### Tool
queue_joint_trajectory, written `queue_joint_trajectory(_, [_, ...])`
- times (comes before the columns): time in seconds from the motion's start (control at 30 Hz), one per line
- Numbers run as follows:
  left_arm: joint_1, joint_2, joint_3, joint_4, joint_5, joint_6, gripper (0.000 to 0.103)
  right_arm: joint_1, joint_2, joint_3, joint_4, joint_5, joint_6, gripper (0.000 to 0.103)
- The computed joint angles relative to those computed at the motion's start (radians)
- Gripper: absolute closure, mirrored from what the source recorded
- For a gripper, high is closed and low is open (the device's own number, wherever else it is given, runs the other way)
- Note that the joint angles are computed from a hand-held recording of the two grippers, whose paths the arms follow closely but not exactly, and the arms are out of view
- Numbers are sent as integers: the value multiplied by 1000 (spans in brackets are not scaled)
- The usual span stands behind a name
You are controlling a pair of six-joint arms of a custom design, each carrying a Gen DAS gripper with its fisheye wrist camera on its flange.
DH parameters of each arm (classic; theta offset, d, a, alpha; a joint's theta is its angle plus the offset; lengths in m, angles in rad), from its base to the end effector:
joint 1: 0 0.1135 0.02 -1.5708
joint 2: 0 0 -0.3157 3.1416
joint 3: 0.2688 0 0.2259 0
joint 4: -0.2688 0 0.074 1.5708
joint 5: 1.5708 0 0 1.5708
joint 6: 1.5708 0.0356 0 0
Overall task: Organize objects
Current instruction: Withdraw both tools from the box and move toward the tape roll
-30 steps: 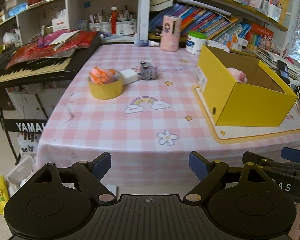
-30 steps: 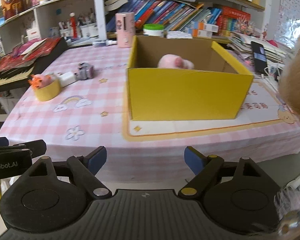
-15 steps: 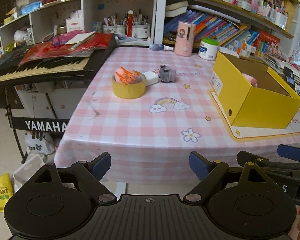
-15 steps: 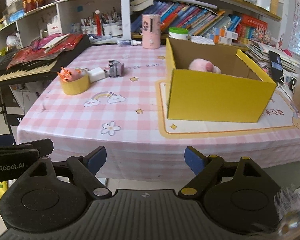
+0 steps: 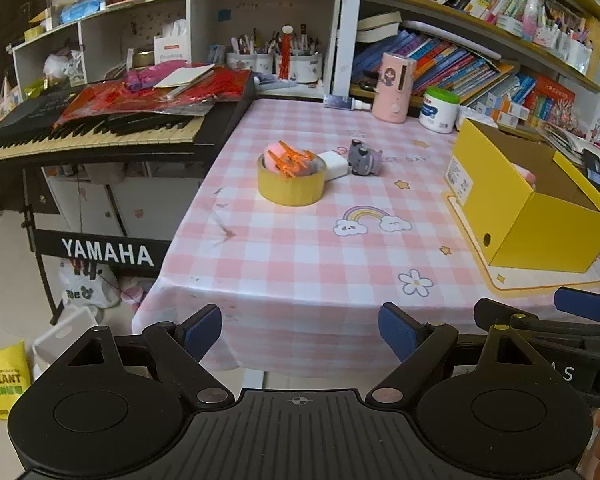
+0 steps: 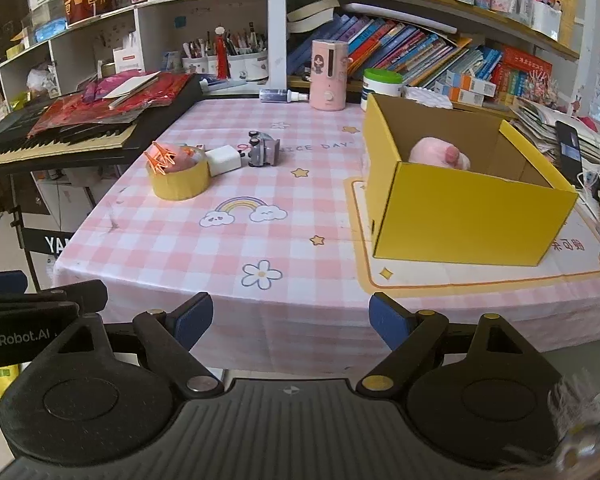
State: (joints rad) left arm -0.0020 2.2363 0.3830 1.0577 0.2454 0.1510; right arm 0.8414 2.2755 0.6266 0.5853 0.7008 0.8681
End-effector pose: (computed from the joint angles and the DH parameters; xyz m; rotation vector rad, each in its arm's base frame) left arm 0.2878 -0.0092 0.0584 0.2968 2.3277 -0.2170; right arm 0.2280 0.2207 0.0437 0.2479 2.2912 -0.1018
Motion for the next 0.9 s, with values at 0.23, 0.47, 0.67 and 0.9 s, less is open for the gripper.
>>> queue_joint_trajectory(0.23, [5,19,75,-72,-13,-12,15,-39,36,56,16,-49,-71,21])
queue_joint_trajectory(0.47, [-21,45,205,-175,-46,-53,15,-120,73,123,44,-107,-174,23])
queue_joint_trajectory(0.67, [-67,84,362,-305,-82,-106,15,-214,98,183,45,-165,-272,24])
queue_joint_trajectory(0.9, [-114,136,552,-433,-140,-138,15,-320,128,282,47,-225,-390,24])
